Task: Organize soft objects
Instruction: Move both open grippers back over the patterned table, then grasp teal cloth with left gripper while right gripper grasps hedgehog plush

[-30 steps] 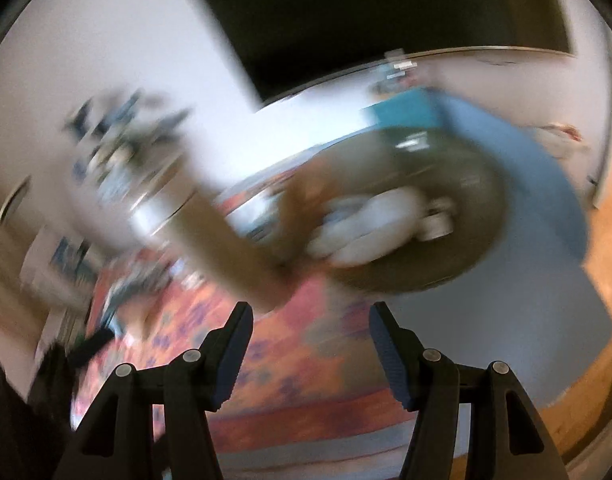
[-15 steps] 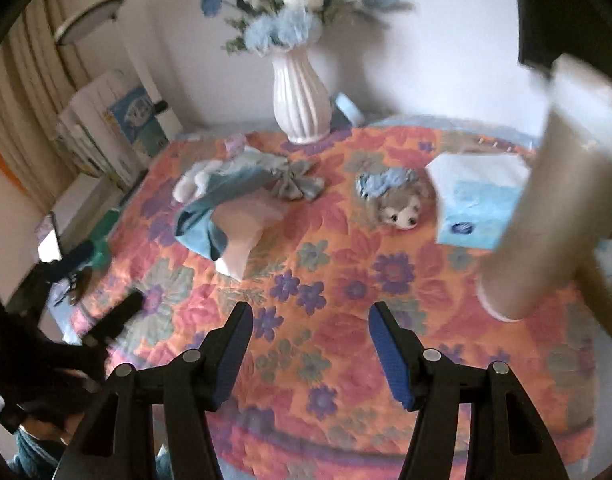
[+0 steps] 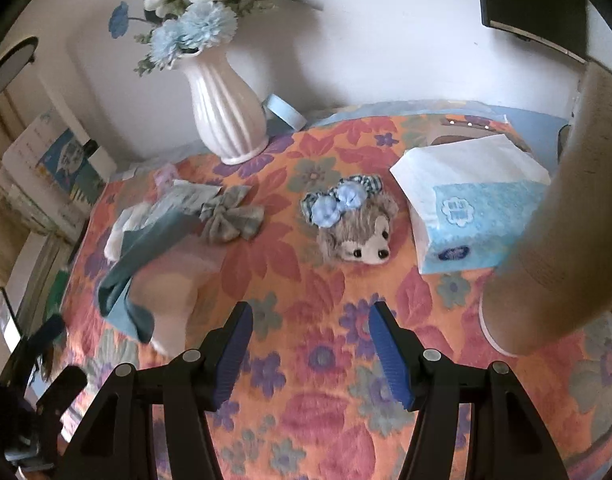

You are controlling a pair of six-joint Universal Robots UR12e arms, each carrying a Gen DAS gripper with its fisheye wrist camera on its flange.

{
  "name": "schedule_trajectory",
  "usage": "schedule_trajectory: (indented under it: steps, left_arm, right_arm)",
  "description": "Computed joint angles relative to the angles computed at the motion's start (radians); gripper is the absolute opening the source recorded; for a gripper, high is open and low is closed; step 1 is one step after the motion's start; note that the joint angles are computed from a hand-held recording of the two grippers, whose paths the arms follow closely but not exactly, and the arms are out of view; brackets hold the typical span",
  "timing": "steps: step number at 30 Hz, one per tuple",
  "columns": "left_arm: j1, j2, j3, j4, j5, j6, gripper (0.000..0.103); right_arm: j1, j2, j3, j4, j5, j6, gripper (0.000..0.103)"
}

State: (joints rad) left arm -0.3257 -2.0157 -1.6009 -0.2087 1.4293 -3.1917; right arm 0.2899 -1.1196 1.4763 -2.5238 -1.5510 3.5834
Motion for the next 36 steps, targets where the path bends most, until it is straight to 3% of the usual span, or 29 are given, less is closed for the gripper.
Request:
schedule_trajectory:
  steps: [3, 7, 8, 10, 11, 16, 20, 21, 22, 23, 25, 31, 36]
  left_arm:
    - [0.003, -0.007, 0.016, 0.003, -0.024, 0.012, 0.097]
    - [0.0, -0.03, 0.068, -0.015, -0.024, 0.032, 0.096]
    - [-0.001, -0.041, 0.088, -0.034, -0.022, 0.037, 0.093]
    - [-0.002, -0.064, 0.131, -0.087, -0.037, 0.057, 0.069]
    - [-0.002, -0.075, 0.153, -0.123, -0.043, 0.063, 0.067]
    - [0.004, -0.112, 0.208, -0.213, -0.065, 0.036, 0.067]
    - [0.007, -0.119, 0.21, -0.225, -0.062, 0.021, 0.065]
    - [0.009, -0.12, 0.211, -0.229, -0.073, 0.018, 0.044]
    - [0.011, -0.121, 0.212, -0.24, -0.086, 0.02, 0.016]
    - [0.012, -0.121, 0.212, -0.249, -0.096, 0.023, 0.013]
    - [0.014, -0.117, 0.202, -0.233, -0.107, 0.016, 0.011]
    - [0.05, -0.052, 0.102, -0.085, -0.249, -0.069, 0.01]
    - [0.078, 0.022, 0.006, -0.023, -0.276, -0.13, 0.01]
  right_arm:
    - [0.0, 0.008, 0.007, -0.023, 0.021, 0.001, 0.059]
    - [0.014, 0.018, 0.011, -0.045, -0.059, 0.006, 0.059]
    - [0.013, 0.017, 0.017, -0.061, -0.076, 0.016, 0.059]
    - [0.008, 0.017, 0.015, -0.071, -0.082, 0.031, 0.059]
    - [0.004, 0.021, 0.005, -0.057, -0.084, 0.037, 0.059]
    - [-0.023, 0.045, -0.047, 0.001, -0.022, 0.048, 0.059]
    - [-0.019, 0.078, -0.089, 0.036, -0.059, 0.044, 0.059]
    - [-0.019, 0.084, -0.095, 0.037, -0.062, 0.042, 0.059]
    - [-0.021, 0.09, -0.098, 0.034, -0.055, 0.044, 0.059]
    - [-0.026, 0.093, -0.094, 0.021, -0.032, 0.056, 0.059]
    - [-0.029, 0.095, -0.091, 0.027, -0.02, 0.069, 0.042]
    - [-0.024, 0.049, -0.032, -0.013, -0.008, 0.055, 0.041]
    - [-0.013, -0.034, 0.053, -0.029, 0.019, 0.059, 0.041]
